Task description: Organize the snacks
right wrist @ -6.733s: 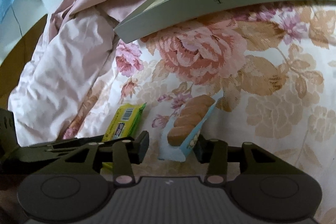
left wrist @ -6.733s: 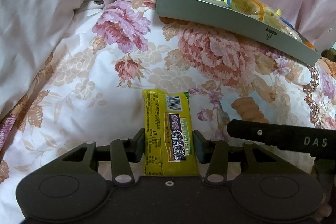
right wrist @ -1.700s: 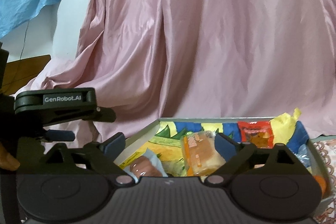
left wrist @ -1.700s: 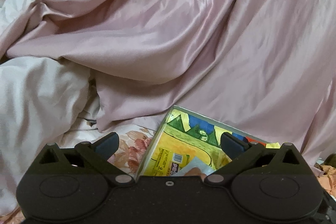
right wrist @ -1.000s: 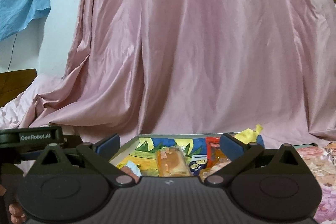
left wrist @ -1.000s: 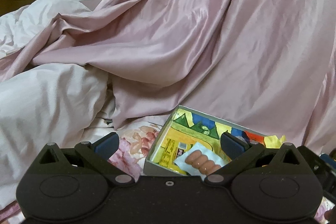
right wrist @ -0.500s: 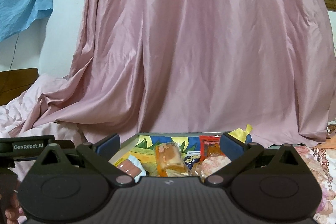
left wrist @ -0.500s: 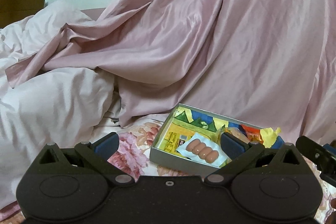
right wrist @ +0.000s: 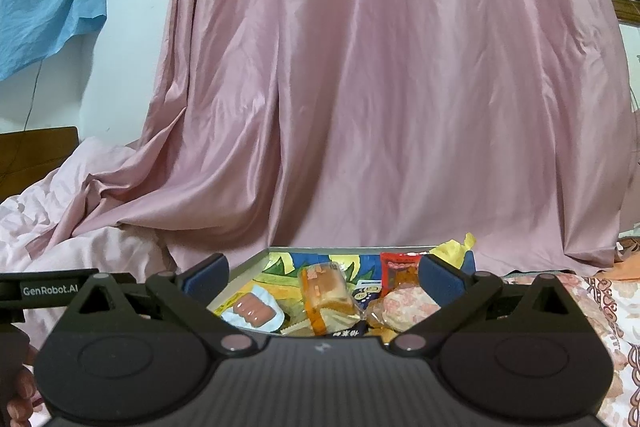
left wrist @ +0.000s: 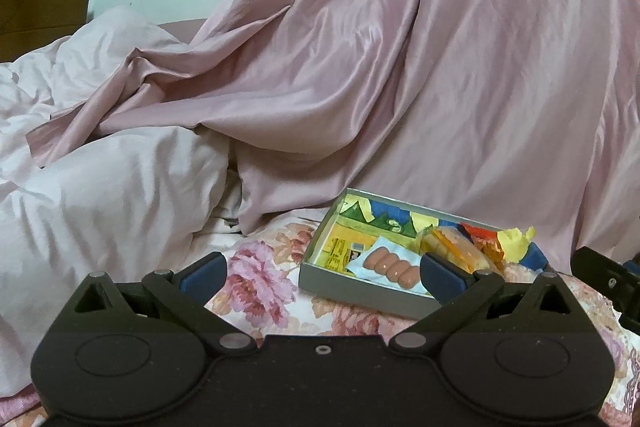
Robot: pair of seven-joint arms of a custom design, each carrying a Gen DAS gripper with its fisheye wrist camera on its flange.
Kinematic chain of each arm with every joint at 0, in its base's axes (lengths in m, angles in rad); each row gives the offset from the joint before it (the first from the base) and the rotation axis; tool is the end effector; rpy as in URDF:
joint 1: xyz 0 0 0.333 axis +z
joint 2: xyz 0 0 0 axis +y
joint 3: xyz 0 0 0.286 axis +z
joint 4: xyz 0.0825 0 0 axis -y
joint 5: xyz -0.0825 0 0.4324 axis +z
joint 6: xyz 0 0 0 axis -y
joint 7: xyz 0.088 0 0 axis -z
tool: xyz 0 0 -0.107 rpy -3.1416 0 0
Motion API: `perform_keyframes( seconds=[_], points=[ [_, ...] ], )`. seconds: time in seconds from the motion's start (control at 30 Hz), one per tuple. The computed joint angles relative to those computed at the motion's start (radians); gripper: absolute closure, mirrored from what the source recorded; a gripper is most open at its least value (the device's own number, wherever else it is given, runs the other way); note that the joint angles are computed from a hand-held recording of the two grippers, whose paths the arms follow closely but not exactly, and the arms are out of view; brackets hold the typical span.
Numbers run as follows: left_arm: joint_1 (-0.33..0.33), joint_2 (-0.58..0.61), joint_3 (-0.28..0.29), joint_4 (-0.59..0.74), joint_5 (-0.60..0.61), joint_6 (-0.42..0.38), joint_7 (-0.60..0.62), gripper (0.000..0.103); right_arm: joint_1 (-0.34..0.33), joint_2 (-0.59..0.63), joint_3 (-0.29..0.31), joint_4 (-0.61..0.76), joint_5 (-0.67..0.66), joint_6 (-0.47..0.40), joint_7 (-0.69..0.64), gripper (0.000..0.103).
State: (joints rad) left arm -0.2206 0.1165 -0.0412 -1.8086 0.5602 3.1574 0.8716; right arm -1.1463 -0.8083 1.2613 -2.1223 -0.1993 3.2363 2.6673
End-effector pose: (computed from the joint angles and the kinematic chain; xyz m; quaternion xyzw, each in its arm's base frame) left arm 0.6398 -0.2194 0.5697 -0.5403 0.6125 -0.4839 0.3142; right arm 0.5519 0.2453 0.5684 -0.4642 0.5875 -0.4604 0.4769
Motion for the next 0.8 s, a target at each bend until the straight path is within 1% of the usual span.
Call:
perform_keyframes(
  seconds=[0.13, 0.37, 0.63, 0.73, 0.8],
  points=[
    [0.0, -0.02, 0.006, -0.03, 0.026, 0.005, -0.016, 0.001, 0.038, -0.002, -0.021, -0.023, -0.003, -0.012, -0.005, 0.0],
    [0.031, -0.055, -0.015, -0.086, 0.065, 0.016, -0.032, 0.001, 0.094, 0.0, -0.049, -0.054, -0.02, -0.039, -0.003, 0.0],
    [0.071, -0.087, -0.034, -0.139, 0.169, 0.038, -0.086, 0.001, 0.154, -0.002, -0.079, -0.089, -0.051, -0.069, 0.014, 0.0],
    [0.092, -0.1, -0.053, -0.163, 0.166, 0.047, -0.068, 0.001, 0.174, -0.004, -0.087, -0.099, -0.065, -0.082, 0.023, 0.0],
    [0.105, -0.109, -0.067, -0.183, 0.134, 0.054, -0.029, 0.001, 0.189, -0.003, -0.095, -0.108, -0.076, -0.089, 0.027, 0.0]
  ],
)
